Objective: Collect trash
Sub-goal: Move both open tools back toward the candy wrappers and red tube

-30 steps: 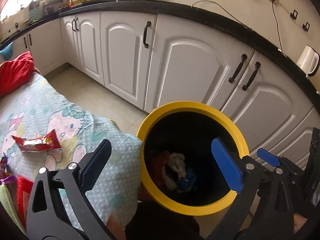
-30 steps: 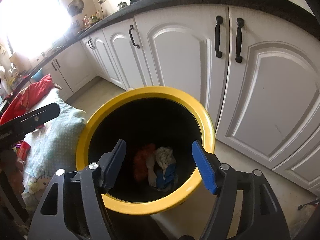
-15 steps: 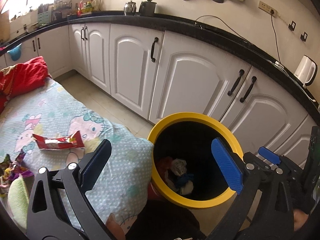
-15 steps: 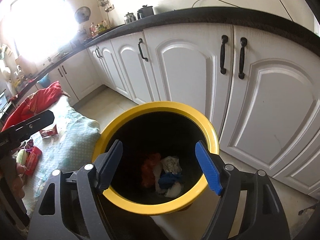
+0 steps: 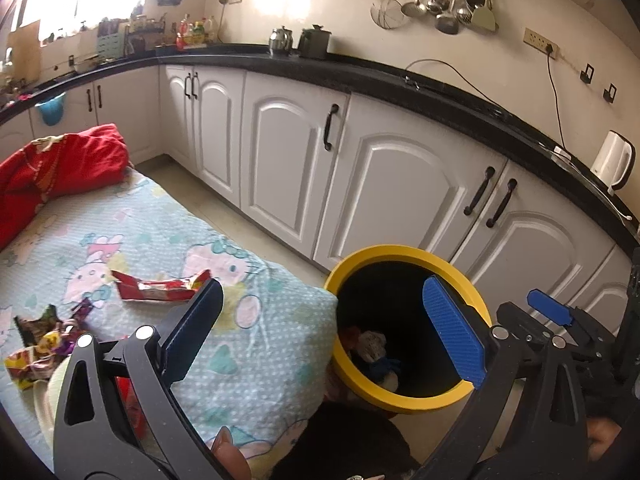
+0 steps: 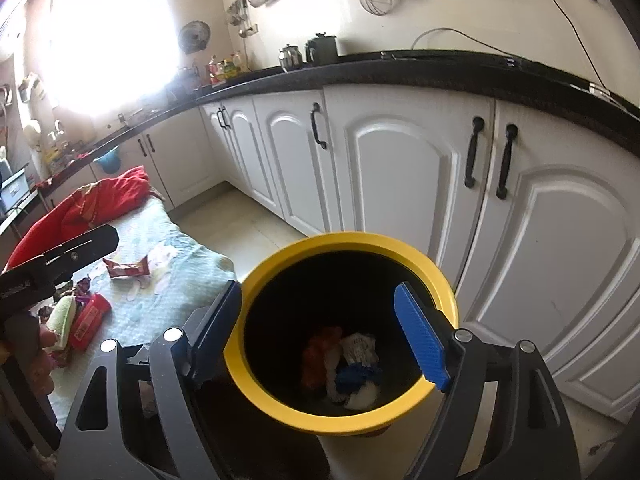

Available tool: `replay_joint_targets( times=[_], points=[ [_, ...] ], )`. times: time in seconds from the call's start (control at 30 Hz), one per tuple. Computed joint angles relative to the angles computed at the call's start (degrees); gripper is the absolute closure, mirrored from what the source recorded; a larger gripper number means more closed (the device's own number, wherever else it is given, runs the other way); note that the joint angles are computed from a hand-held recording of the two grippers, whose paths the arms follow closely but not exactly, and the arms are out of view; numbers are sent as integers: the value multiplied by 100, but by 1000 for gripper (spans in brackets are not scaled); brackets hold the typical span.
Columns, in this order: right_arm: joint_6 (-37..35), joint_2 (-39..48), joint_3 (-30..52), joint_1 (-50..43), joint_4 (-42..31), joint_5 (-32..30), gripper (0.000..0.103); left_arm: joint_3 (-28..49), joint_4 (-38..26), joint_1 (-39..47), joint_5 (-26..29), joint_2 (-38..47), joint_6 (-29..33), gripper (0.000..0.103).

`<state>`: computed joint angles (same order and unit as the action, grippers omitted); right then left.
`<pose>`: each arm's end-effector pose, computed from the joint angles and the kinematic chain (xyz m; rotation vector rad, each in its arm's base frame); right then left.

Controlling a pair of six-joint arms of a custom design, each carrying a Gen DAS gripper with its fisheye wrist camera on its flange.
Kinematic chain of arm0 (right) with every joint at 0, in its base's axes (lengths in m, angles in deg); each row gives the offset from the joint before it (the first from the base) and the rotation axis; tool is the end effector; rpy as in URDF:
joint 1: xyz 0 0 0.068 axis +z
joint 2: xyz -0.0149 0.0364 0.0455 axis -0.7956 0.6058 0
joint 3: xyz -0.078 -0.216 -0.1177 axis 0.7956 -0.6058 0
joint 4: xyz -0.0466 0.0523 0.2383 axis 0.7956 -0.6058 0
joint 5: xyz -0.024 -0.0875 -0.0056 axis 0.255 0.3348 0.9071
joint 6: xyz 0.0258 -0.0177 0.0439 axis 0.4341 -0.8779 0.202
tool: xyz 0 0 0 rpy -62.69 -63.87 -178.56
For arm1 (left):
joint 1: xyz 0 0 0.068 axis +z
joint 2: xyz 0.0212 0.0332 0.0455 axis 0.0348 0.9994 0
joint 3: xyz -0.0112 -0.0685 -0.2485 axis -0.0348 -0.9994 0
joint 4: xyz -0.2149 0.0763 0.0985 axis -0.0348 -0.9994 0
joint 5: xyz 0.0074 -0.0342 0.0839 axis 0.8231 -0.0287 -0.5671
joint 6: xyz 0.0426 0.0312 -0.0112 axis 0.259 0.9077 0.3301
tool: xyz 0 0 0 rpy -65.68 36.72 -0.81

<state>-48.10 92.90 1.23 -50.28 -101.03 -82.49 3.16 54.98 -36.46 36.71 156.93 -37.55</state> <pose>0.2355 0.0228 0.2526 -0.2946 2.1860 0.4109 0.2033 -0.1390 0.2813 -0.1880 2.2037 -0.1022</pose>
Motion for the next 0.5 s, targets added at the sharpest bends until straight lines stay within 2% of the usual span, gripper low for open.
replay_joint_targets(
  times=[0.5],
  points=[
    [156, -268, 76, 1093, -189, 564, 26, -543, -543, 384, -171, -1239, -74, 11]
  ],
)
